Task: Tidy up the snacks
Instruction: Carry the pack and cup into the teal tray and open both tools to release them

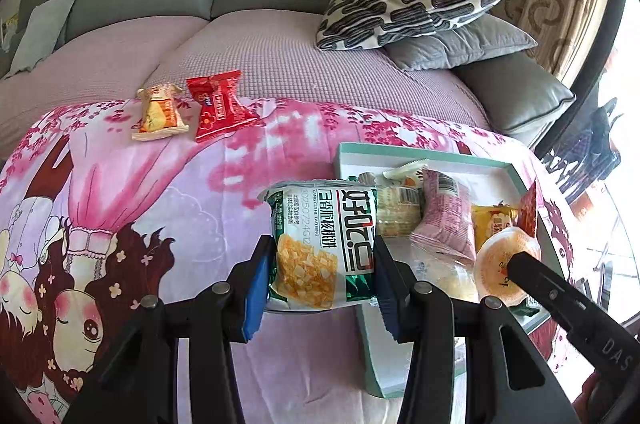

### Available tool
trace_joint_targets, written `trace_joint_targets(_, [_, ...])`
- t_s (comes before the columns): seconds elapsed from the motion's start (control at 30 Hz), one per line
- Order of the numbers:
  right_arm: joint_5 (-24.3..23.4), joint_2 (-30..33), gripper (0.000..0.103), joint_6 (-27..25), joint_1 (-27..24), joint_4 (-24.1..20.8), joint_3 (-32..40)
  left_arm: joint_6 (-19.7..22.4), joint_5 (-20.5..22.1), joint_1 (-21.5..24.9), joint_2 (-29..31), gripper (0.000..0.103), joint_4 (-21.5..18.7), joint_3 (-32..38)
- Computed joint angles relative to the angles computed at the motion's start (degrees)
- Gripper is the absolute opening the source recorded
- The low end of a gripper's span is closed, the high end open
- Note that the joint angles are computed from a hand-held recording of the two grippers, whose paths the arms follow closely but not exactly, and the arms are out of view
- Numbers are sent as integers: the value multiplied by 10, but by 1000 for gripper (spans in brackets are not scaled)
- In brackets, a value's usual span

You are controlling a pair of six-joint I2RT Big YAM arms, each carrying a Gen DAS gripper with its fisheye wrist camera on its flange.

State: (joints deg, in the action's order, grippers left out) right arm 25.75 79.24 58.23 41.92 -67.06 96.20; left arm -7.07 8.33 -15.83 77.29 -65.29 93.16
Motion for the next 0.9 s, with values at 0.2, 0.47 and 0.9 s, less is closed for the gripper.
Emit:
trace_joint_targets(0.2, [33,-30,40,45,-15,-50,-19,19,-1,-45,-1,49,-8,-9])
trace_joint_targets(0.47, [23,-36,40,42,-21,-57,-29,23,-16,-71,-7,49,-8,-16])
trace_joint_targets(0.9, [-2,-12,40,33,-24,-77,-28,22,-38,-70,1,49,-18,-23])
